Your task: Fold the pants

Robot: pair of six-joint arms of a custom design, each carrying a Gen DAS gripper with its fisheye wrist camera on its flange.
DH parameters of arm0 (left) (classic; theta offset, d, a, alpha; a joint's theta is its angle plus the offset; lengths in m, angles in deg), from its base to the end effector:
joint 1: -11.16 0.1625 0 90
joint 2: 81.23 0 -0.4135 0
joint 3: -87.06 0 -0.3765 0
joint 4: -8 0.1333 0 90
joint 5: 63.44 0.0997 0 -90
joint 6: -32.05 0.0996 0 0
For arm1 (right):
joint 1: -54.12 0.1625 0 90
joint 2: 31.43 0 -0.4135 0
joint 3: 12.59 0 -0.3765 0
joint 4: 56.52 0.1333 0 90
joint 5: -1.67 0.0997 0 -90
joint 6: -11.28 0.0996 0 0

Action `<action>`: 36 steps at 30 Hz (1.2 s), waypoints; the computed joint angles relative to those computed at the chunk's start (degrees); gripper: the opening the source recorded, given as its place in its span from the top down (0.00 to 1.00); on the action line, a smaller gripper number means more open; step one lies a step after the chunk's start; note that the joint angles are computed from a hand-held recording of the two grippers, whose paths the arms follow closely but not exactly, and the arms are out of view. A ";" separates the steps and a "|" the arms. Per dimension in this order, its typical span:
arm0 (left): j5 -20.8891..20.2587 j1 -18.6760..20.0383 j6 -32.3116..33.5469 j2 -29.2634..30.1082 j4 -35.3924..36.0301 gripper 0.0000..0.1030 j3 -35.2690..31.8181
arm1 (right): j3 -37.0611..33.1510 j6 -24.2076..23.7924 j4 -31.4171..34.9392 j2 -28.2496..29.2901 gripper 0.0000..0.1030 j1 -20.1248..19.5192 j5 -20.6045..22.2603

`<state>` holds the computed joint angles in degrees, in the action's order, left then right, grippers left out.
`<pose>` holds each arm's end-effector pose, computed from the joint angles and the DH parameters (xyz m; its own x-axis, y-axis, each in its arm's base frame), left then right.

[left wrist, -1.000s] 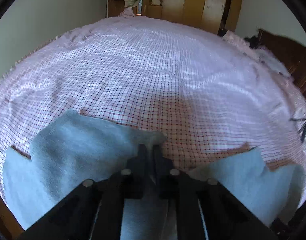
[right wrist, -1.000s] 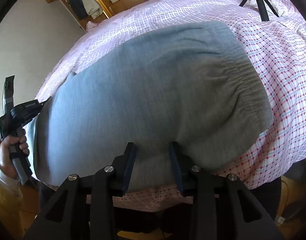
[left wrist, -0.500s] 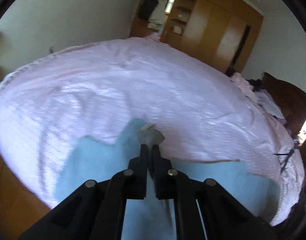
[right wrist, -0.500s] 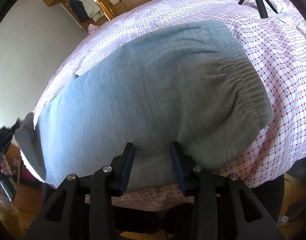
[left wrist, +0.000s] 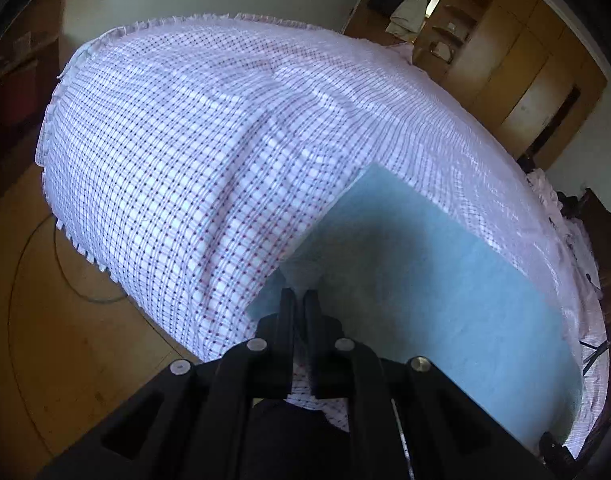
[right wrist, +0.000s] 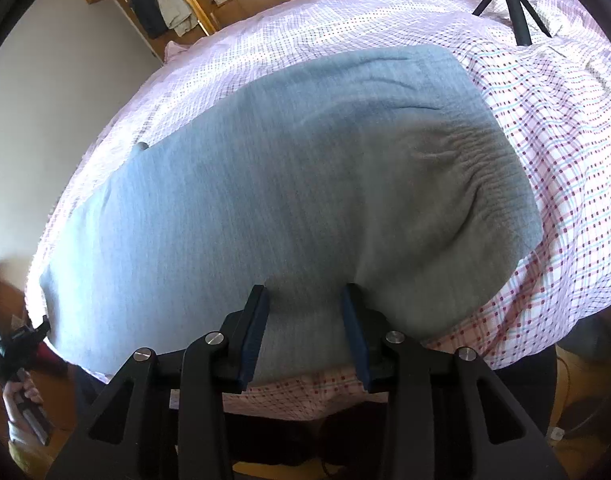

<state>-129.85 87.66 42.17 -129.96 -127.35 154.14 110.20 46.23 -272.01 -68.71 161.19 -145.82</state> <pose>-0.0091 -0.7798 0.3187 -0.8825 0.1889 -0.4308 0.3688 0.8464 -0.3843 0.1849 -0.4341 0.0607 -0.6803 0.7149 0.1616 0.2011 0.3941 -0.8968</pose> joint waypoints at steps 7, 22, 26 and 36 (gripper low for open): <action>1.23 0.36 1.61 0.40 -0.67 0.95 -0.11 | -1.27 0.93 4.48 -0.54 0.70 0.13 -1.14; -0.20 -2.94 8.87 -2.13 0.28 0.93 0.43 | -6.42 -2.44 11.61 -4.05 0.70 1.42 0.34; -3.50 -4.66 10.48 -0.35 1.79 0.93 -0.57 | -11.97 -8.41 12.72 -2.69 0.70 1.05 2.81; 2.39 -5.36 14.29 8.89 0.20 0.88 -6.05 | -23.82 -11.66 17.55 1.92 0.80 -3.68 3.47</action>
